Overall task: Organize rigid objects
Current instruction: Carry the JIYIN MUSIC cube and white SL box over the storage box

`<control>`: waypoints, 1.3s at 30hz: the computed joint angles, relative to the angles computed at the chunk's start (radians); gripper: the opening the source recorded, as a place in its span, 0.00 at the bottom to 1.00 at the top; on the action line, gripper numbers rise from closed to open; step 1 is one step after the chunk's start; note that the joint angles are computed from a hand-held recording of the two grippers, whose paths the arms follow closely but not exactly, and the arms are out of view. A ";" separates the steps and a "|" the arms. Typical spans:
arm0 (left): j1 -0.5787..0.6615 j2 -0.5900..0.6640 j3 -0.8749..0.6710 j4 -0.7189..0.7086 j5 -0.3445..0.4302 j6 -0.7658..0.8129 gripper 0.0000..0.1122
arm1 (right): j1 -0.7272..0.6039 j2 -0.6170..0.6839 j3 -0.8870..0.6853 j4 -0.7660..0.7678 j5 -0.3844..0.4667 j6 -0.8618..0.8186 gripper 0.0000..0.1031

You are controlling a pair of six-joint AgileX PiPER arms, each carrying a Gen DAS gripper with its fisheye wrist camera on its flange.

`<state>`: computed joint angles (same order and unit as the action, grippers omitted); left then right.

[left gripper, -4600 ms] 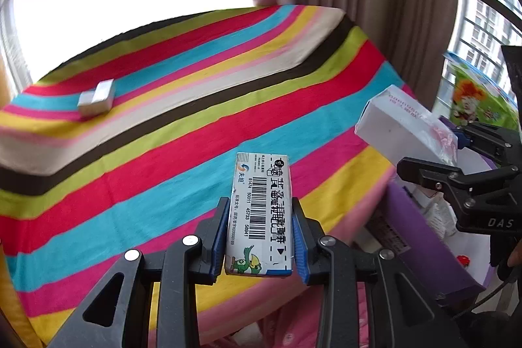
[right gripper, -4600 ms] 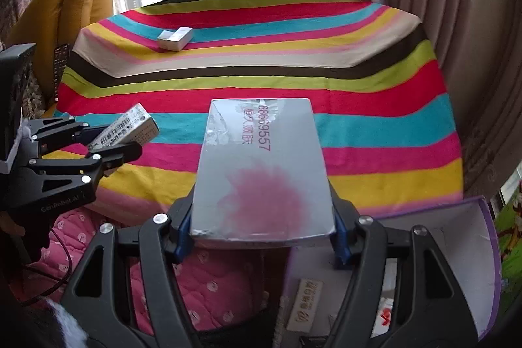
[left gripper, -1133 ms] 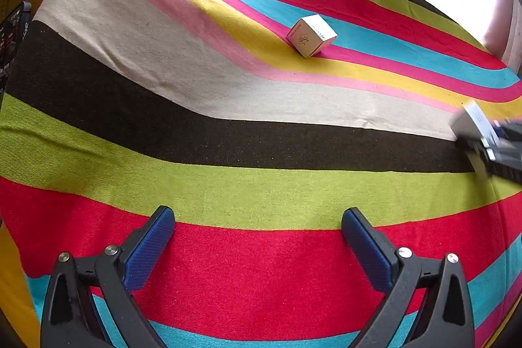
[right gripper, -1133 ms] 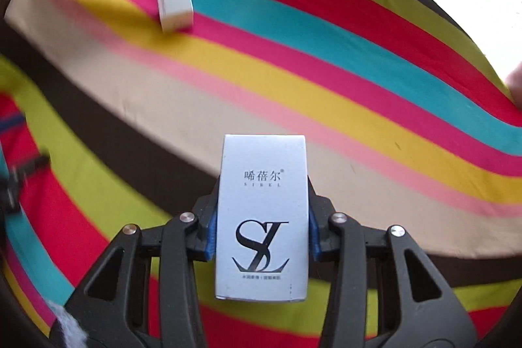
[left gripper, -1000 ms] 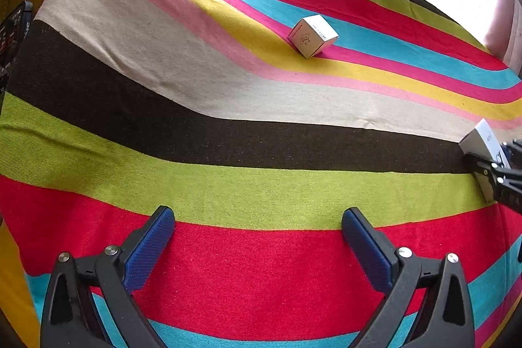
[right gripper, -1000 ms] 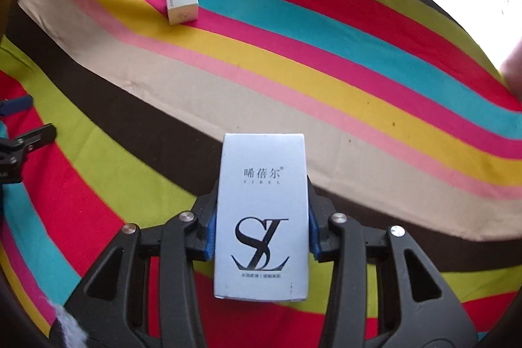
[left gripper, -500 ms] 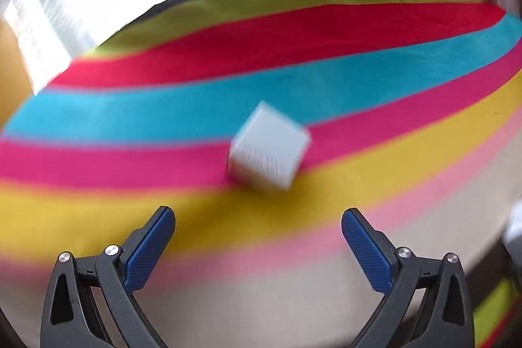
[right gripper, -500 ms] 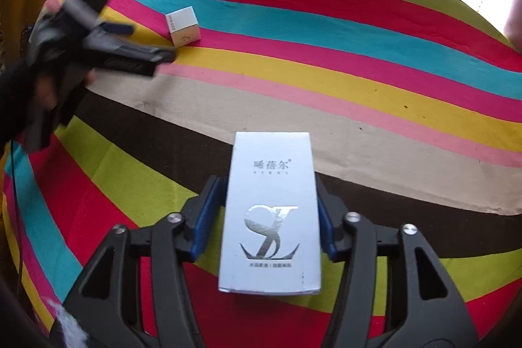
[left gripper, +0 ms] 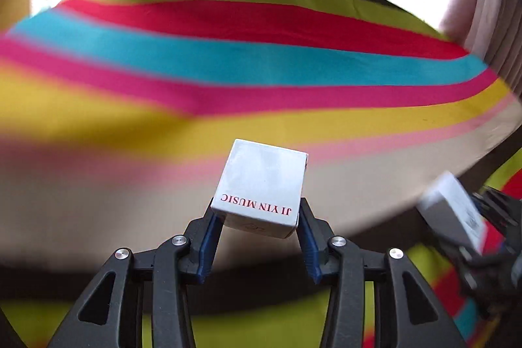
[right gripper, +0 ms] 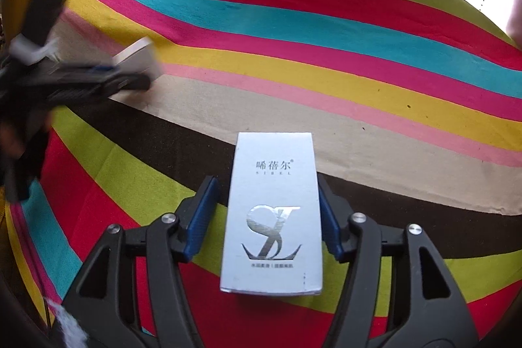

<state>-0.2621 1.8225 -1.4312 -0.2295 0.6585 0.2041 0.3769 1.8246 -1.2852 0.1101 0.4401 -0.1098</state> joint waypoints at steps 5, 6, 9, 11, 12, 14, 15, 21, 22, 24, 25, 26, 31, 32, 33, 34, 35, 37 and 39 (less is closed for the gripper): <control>-0.008 -0.238 0.326 0.076 -0.146 -0.128 0.41 | 0.005 0.003 -0.006 -0.017 0.002 0.019 0.61; -0.013 -0.250 0.352 0.086 -0.167 -0.153 0.41 | 0.006 0.002 -0.005 -0.024 0.003 0.025 0.62; -0.017 -0.267 0.389 0.071 -0.182 -0.195 0.45 | 0.016 0.003 -0.007 -0.053 0.007 0.043 0.65; -0.048 -0.235 0.387 0.215 -0.226 -0.320 0.47 | 0.023 0.005 -0.010 -0.082 0.008 0.070 0.65; -0.070 -0.230 0.394 0.280 -0.240 -0.387 0.47 | 0.021 0.005 -0.010 -0.076 0.008 0.063 0.65; -0.080 -0.214 0.379 0.315 -0.244 -0.410 0.47 | 0.025 0.004 -0.010 -0.089 0.008 0.080 0.65; -0.086 -0.224 0.391 0.321 -0.247 -0.421 0.47 | 0.025 0.006 -0.010 -0.093 0.007 0.083 0.65; -0.090 -0.233 0.384 0.425 -0.219 -0.513 0.37 | 0.035 0.005 -0.004 -0.182 -0.007 0.190 0.44; -0.091 -0.226 0.380 0.426 -0.221 -0.515 0.37 | 0.030 0.004 -0.002 -0.189 -0.010 0.207 0.44; -0.091 -0.242 0.395 0.428 -0.221 -0.516 0.37 | 0.025 0.002 -0.001 -0.209 -0.009 0.234 0.44; -0.091 -0.245 0.395 0.423 -0.219 -0.514 0.37 | 0.027 0.003 -0.002 -0.219 -0.008 0.244 0.44; -0.090 -0.248 0.396 0.419 -0.217 -0.510 0.37 | 0.029 0.004 -0.004 -0.228 -0.007 0.251 0.44; -0.089 -0.235 0.389 0.418 -0.223 -0.507 0.37 | 0.032 0.006 -0.003 -0.242 -0.009 0.268 0.44; -0.090 -0.236 0.388 0.420 -0.221 -0.509 0.37 | 0.032 0.007 -0.003 -0.244 -0.008 0.271 0.44; -0.088 -0.224 0.379 0.417 -0.224 -0.504 0.37 | 0.034 0.007 -0.005 -0.251 -0.006 0.277 0.44; -0.088 -0.225 0.379 0.418 -0.223 -0.504 0.37 | 0.039 0.008 -0.005 -0.276 -0.005 0.303 0.44; -0.086 -0.226 0.379 0.408 -0.222 -0.495 0.37 | 0.044 0.010 -0.007 -0.295 -0.002 0.321 0.44; -0.068 -0.229 0.381 0.341 -0.230 -0.431 0.37 | 0.051 0.016 -0.016 -0.318 0.006 0.350 0.44; -0.051 -0.249 0.396 0.270 -0.222 -0.368 0.37 | 0.052 0.017 -0.022 -0.315 0.017 0.378 0.44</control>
<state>-0.3133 1.5731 -1.0353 0.0400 0.4360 -0.1642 0.4292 1.8412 -1.3067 -0.2045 0.4568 0.2680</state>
